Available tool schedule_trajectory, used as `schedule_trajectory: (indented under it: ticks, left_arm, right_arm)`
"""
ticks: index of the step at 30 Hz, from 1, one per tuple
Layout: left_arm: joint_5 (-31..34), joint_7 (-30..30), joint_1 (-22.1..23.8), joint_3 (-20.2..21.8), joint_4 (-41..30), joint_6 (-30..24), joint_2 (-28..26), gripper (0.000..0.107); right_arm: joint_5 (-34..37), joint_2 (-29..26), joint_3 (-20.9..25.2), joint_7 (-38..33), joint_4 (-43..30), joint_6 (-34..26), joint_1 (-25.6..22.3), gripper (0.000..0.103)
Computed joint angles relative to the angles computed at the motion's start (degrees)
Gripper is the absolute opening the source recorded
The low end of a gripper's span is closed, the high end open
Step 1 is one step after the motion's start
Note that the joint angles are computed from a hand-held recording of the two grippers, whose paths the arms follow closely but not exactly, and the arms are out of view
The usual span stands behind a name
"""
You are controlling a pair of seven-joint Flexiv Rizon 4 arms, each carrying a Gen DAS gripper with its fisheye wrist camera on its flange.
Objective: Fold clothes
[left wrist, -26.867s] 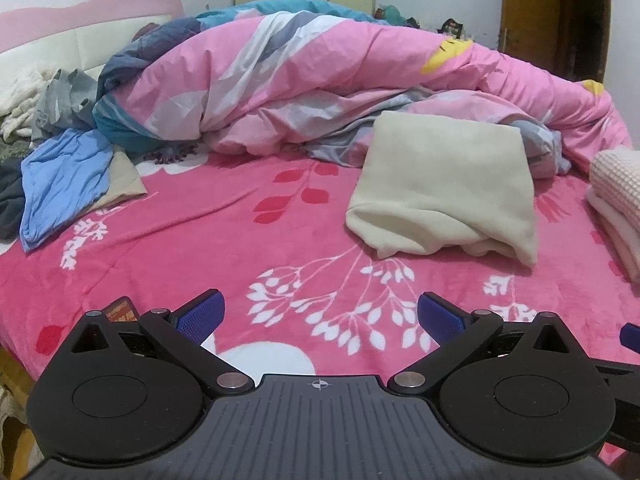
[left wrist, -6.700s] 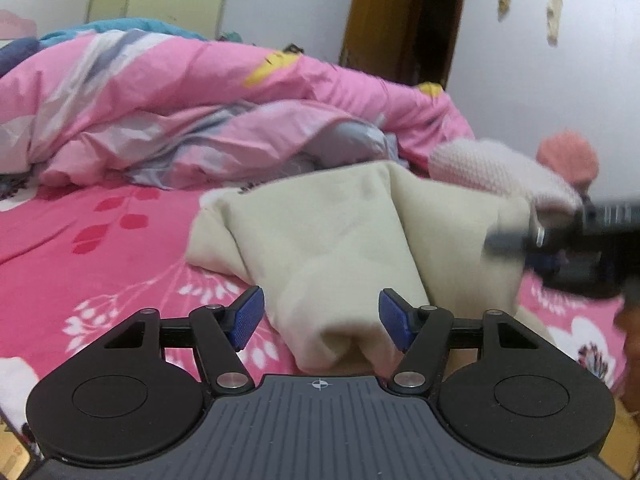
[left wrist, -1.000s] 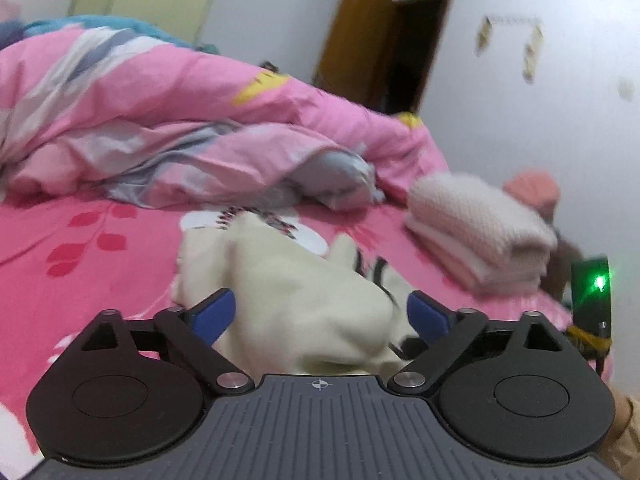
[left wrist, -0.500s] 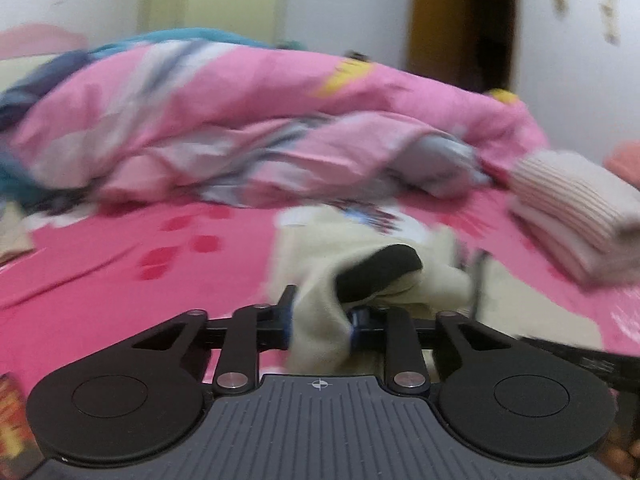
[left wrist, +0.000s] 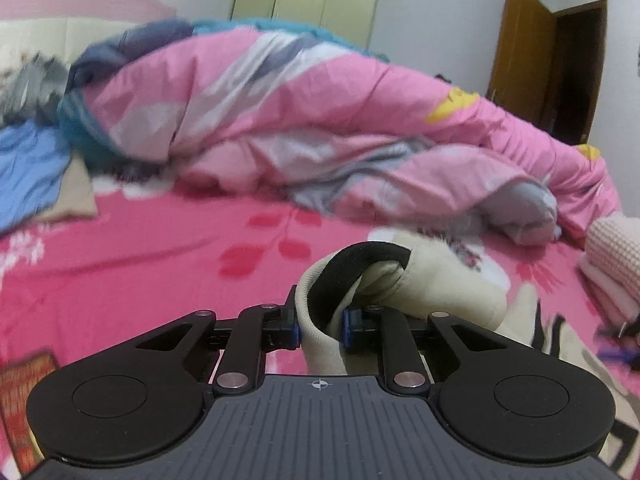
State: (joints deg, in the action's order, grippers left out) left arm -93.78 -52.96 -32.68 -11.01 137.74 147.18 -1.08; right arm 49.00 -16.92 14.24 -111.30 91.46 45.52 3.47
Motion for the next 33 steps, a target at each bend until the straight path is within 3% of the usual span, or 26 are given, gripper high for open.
schedule_trajectory:
  ticks: [4, 11, 14, 17, 20, 22, 25, 27, 29, 33]
  left_arm:
    - [5.1, 3.4, 2.9, 1.6, -2.8, 1.5, -1.6, 0.016]
    - [11.2, 9.4, 6.4, 2.7, -6.5, 1.8, -2.8, 0.016]
    - [11.2, 9.6, 6.6, 2.6, -6.0, 1.7, -2.5, 0.015]
    - [11.8, 8.7, 6.3, 2.6, -4.4, 2.3, -1.8, 0.015]
    - [12.6, 8.4, 6.3, 2.7, -3.2, 2.7, -1.2, 0.015]
    - [13.3, 7.5, 6.4, 2.8, -2.6, 2.5, -0.6, 0.015]
    - [14.2, 5.9, 6.4, 2.8, -1.4, 2.9, 0.1, 0.015]
    - [14.8, 4.9, 6.3, 2.8, -0.6, 3.4, 0.6, 0.014]
    - [15.4, 4.4, 6.2, 2.8, 0.3, 3.9, 1.3, 0.014]
    - [15.9, 4.0, 6.0, 2.6, 1.4, 5.4, 2.1, 0.014]
  right_arm:
    - [3.8, 4.5, 1.0, -8.2, 3.7, -9.0, -3.0, 0.055]
    - [9.8, 14.5, -3.0, -17.0, 10.6, -31.2, -5.2, 0.052]
    - [7.9, 18.7, -4.8, -23.6, 11.3, -29.3, -3.5, 0.052]
    - [12.8, 19.9, -8.0, -28.9, 9.0, -22.7, -2.4, 0.055]
    - [20.5, 17.3, -10.3, -33.4, 3.9, -16.9, -0.5, 0.069]
    - [20.1, 13.7, -8.9, -36.6, 0.0, -12.9, 2.0, 0.074]
    - [9.5, 6.1, -4.5, -42.0, -5.6, -6.1, 8.3, 0.09]
    - [0.1, 1.2, -2.7, -42.1, -7.9, -2.6, 12.7, 0.09]
    - [-8.5, -5.4, -2.6, -37.4, -13.4, -4.3, 16.6, 0.09]
    - [-13.9, -16.1, -0.5, -29.7, -26.6, -16.0, 18.0, 0.091]
